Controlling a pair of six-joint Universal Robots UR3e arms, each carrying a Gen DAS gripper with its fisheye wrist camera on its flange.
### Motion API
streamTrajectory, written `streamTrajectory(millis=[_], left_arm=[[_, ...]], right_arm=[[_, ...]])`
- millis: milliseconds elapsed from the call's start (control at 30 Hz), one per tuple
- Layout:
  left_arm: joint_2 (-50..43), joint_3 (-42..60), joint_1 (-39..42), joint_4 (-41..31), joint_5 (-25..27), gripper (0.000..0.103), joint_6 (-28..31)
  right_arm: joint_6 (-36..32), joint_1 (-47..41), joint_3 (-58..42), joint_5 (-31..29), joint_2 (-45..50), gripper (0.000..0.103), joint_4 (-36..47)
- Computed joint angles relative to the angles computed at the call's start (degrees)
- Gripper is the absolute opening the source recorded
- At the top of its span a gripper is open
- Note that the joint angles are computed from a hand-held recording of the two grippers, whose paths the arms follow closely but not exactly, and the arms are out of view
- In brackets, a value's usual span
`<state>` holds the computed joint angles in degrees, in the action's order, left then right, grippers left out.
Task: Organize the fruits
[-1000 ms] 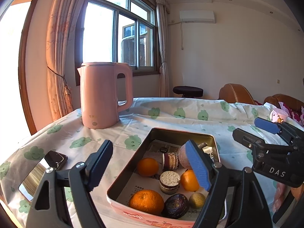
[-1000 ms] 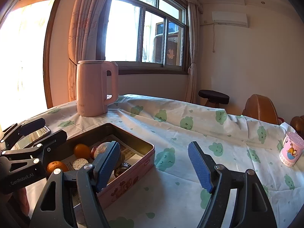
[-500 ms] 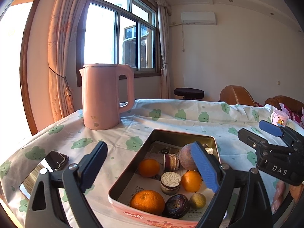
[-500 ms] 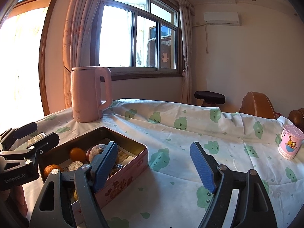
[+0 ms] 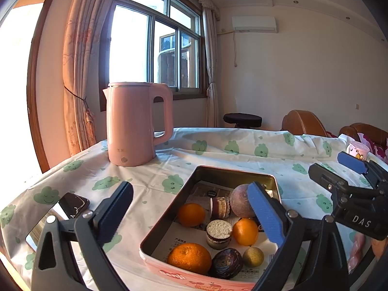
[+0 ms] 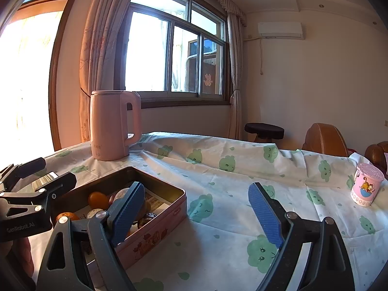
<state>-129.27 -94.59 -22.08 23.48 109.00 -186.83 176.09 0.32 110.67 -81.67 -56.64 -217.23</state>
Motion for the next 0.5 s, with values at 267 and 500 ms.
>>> streamTrajectory(millis=[267, 500], left_arm=[[-0.17, 0.37, -0.15, -0.14, 0.41, 0.103, 0.11], [-0.53, 0.53, -0.37, 0.76, 0.65, 0.103, 0.64]], right_arm=[[-0.06, 0.15, -0.15, -0.37, 0.18, 0.089, -0.15], [0.05, -0.05, 0.08, -0.49, 0.07, 0.089, -0.42]])
